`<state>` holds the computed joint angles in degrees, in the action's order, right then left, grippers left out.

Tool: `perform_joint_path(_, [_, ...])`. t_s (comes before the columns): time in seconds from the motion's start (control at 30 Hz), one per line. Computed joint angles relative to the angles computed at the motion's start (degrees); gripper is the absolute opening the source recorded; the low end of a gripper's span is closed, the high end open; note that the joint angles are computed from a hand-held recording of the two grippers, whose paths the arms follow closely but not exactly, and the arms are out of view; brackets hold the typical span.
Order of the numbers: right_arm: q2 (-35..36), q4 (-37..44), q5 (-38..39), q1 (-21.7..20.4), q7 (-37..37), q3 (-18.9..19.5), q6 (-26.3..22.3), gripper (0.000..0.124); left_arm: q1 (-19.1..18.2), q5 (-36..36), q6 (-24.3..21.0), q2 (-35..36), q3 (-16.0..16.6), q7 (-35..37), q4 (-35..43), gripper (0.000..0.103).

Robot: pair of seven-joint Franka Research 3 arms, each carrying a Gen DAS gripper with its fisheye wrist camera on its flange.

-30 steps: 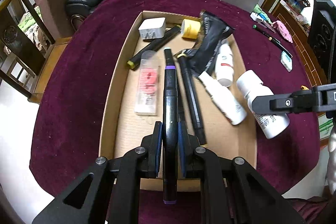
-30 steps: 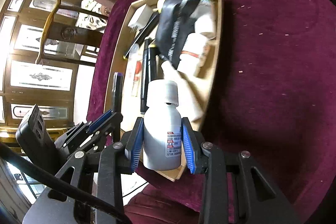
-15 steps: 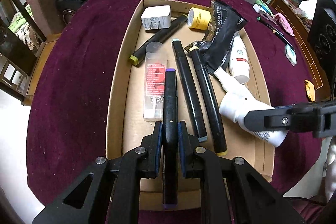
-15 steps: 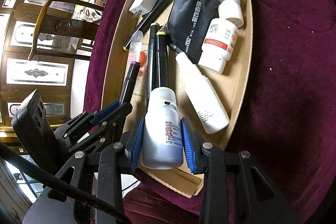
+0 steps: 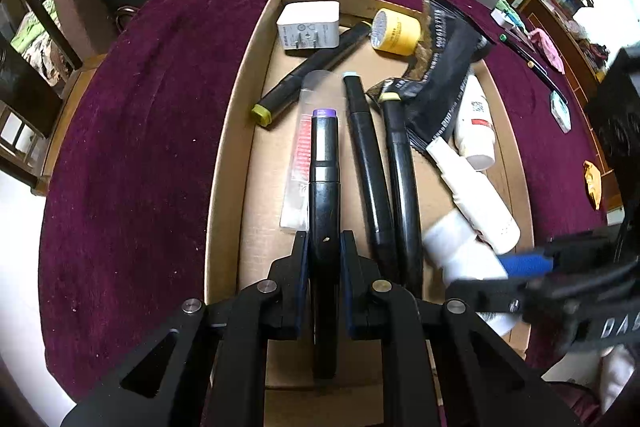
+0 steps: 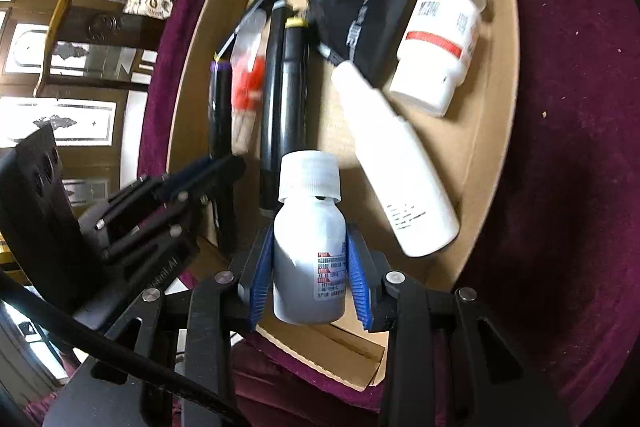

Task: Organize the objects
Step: 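Carry the marker and pill bottle over the box and lower them inside, then open both tools to release the marker and pill bottle in the box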

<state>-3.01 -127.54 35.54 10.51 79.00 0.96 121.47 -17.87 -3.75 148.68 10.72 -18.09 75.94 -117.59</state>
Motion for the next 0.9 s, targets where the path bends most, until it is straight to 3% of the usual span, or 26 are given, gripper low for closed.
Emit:
perform_joint_path(0.5, [0.2,-0.6,-3.3,1.0,0.1,0.7,-0.4,0.033,0.2,-0.2,1.4,0.1,0.2,-1.2,-0.6,0.012])
perform_joint_path(0.77, [-0.1,-0.8,-5.2,1.9,0.2,1.2,0.3,0.039,0.1,1.5,1.6,-0.1,0.5,-3.3,-1.0,0.013])
perform_joint_path(0.9, [0.1,-0.6,-5.1,2.0,0.1,1.1,0.3,0.043,0.0,2.2,1.1,0.2,0.5,-4.2,-0.3,0.034])
